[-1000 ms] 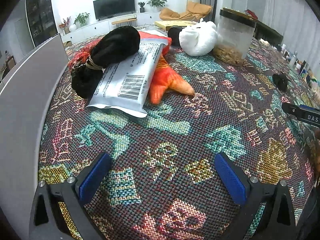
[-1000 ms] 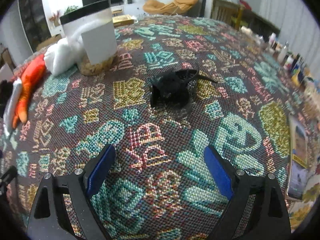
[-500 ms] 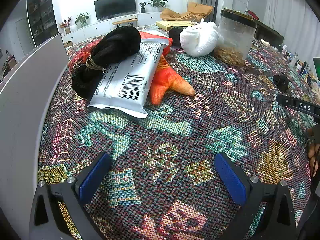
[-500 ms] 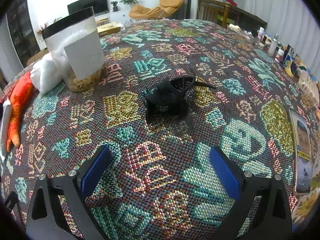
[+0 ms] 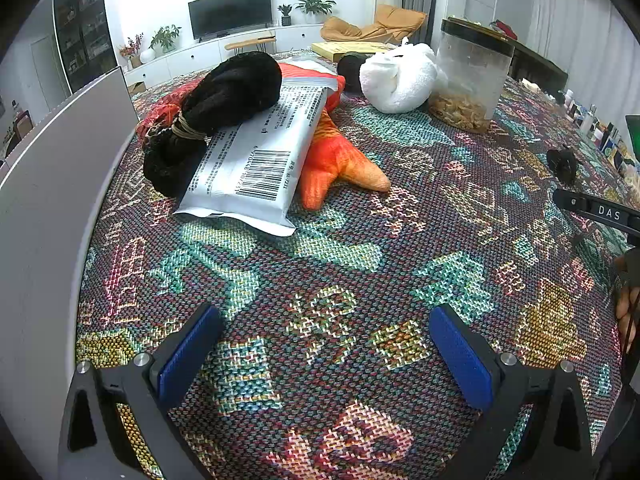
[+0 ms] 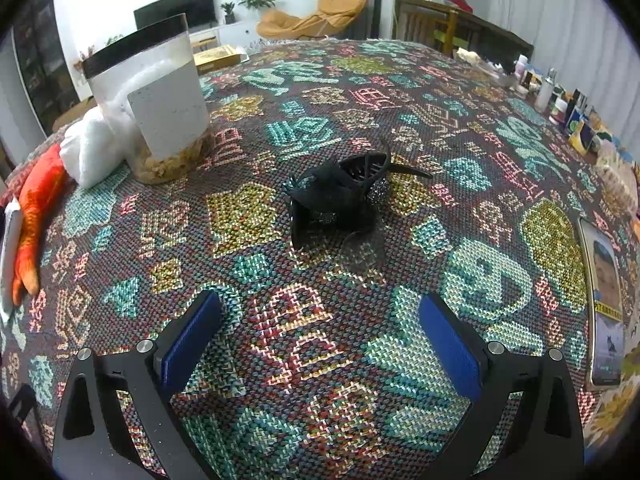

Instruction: Organize soft objects

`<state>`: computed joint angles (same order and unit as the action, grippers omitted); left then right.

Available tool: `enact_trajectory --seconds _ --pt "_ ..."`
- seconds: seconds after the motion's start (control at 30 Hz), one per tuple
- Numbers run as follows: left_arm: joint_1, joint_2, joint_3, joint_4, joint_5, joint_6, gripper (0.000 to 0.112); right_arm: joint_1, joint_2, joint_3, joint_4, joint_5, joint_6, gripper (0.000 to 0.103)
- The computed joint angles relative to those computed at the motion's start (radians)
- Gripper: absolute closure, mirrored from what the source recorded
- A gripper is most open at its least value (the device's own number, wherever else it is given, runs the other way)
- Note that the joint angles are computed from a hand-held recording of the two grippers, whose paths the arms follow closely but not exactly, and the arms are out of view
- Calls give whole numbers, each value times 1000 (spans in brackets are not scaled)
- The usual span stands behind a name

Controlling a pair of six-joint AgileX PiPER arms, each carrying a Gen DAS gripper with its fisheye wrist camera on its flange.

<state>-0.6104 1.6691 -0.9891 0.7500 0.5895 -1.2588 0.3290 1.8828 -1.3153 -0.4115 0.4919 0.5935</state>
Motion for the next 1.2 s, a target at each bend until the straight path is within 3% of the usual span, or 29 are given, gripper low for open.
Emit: enact_trajectory --seconds 0.8,0.9,1.03,1.13,1.2 --pt "0 -3 4 -2 -3 2 9 9 6 -2 -16 0 22 2" --pt "54 4 -58 -160 25 189 9 9 6 -3 -17 1 23 2" --pt "152 -11 -128 -153 9 245 9 9 6 -3 -18 1 24 2" --pt "240 100 -276 -308 59 470 9 11 8 -4 -20 1 27 2" --pt "274 160 -351 -352 99 541 9 12 8 -4 -22 1 31 2"
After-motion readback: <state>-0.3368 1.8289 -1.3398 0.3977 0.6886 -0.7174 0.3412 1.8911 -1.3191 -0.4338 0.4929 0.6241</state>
